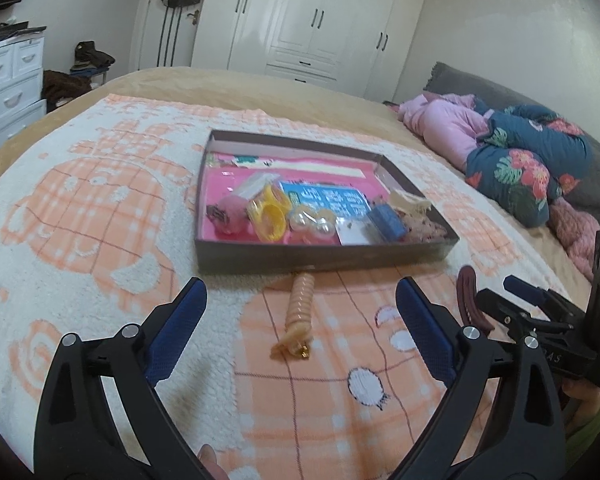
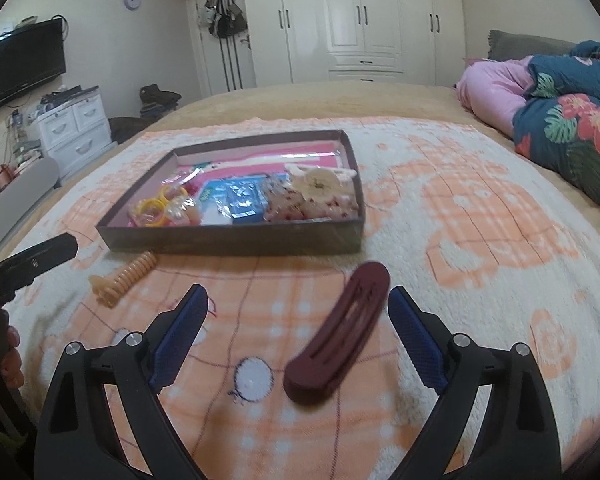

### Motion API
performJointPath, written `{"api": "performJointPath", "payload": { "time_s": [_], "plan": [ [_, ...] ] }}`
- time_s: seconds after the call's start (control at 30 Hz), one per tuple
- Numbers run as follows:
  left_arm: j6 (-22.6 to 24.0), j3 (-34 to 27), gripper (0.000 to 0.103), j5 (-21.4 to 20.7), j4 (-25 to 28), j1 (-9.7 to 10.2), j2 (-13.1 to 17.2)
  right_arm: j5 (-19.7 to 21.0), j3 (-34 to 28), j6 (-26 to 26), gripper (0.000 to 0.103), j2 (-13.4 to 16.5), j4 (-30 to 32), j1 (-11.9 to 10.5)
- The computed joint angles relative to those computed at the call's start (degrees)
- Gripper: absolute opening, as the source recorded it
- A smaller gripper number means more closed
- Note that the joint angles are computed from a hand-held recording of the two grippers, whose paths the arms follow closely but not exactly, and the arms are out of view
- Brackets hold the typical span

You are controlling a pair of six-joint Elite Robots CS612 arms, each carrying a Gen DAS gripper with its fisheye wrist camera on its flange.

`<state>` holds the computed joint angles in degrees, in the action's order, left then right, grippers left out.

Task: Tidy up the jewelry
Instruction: 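Move both tools back toward the coiled hair tie and maroon clip, then grasp the orange coiled hair tie with the left tool while the right grasps the maroon clip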

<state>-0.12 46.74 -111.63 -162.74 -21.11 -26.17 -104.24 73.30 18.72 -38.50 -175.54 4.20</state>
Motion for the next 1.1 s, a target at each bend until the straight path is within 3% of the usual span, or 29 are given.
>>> {"api": "performJointPath", "payload": {
  "time_s": [0.13, 0.33, 0.47, 0.53, 0.6, 0.7, 0.83, 1.1],
  "plan": [
    [2.2, 0.8, 0.087, 0.7, 1.0, -0.45, -0.2, -0.4, 0.3, 2.3, 0.089, -0.1, 2.9, -0.2],
    [3.6, 1.1, 0.087, 1.9, 2.9, -0.77, 0.1, 2.3, -0.3, 5.8, 0.087, 0.3, 6.7, -1.1],
    [3.1, -0.2, 0.087, 2.2, 4.6, -0.78, 0.8, 3.1, -1.4, 4.2, 0.067, 1.0, 8.5, -1.0],
    [3.0, -0.9, 0.087, 2.4, 5.7, -0.82, 1.2, 4.0, -1.7, 2.2, 0.040, 1.3, 8.4, -0.9],
    [3.4, -1.9, 0.086, 2.6, 7.5, -0.88, 1.6, 6.3, -1.8, 1.5, 0.033, 1.3, 8.1, -1.1],
    [3.8, -2.5, 0.067, 3.3, 9.2, -1.02, 1.7, 9.2, -1.8, -0.1, 0.033, 1.3, 7.0, -1.0],
    [4.4, -2.6, 0.024, 4.6, 10.8, -1.09, 1.6, 13.5, -1.5, -2.6, 0.032, 1.3, 4.2, -0.8],
    [4.3, -0.9, 0.019, 1.9, 9.0, -0.41, 0.5, 16.6, -1.1, -4.5, 0.032, 0.8, 0.3, -0.6]
  ]
}}
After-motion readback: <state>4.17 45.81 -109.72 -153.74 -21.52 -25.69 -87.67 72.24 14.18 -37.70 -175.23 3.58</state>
